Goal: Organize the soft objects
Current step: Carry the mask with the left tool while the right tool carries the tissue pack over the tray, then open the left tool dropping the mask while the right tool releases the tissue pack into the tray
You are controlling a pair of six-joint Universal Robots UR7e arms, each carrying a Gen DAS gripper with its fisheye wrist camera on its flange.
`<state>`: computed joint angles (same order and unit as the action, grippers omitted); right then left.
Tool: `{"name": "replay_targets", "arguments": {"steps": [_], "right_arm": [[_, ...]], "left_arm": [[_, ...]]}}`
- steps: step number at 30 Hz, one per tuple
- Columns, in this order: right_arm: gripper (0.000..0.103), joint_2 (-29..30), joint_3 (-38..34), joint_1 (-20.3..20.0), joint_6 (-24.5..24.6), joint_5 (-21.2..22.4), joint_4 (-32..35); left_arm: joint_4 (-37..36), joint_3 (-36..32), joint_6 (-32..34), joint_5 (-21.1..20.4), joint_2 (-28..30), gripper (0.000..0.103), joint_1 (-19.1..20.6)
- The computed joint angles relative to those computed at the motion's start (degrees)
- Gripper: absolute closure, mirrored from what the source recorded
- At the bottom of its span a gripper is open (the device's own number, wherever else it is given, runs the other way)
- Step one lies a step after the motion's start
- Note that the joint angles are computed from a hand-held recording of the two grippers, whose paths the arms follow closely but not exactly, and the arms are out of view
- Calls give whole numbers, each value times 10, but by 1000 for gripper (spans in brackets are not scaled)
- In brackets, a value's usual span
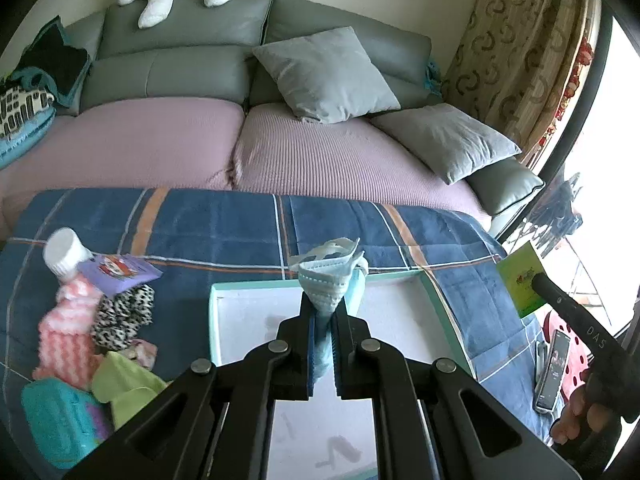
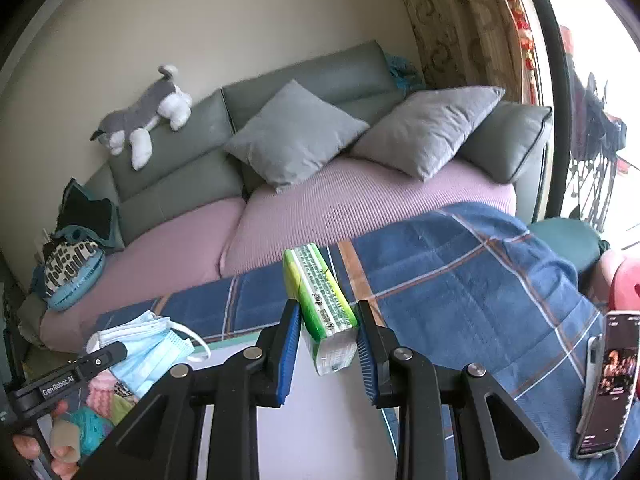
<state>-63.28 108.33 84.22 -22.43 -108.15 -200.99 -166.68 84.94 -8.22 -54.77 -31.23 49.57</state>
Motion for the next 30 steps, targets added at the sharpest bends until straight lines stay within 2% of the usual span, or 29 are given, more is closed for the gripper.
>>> {"name": "replay_targets", "arguments": {"steps": [9, 16, 27, 30], "right_arm": [[74, 32, -36, -16, 24, 4, 79], [74, 70, -71, -19, 16, -12, 147], [74, 90, -91, -18, 14, -47, 183], [74, 87, -92, -22, 21, -44, 193]], "left_arm": [[31, -32, -21, -20, 36, 96, 20], [47, -46, -41, -38, 51, 96, 34], [113, -72, -92, -20, 67, 95, 52], [127, -77, -102, -14, 68, 89, 54]]}}
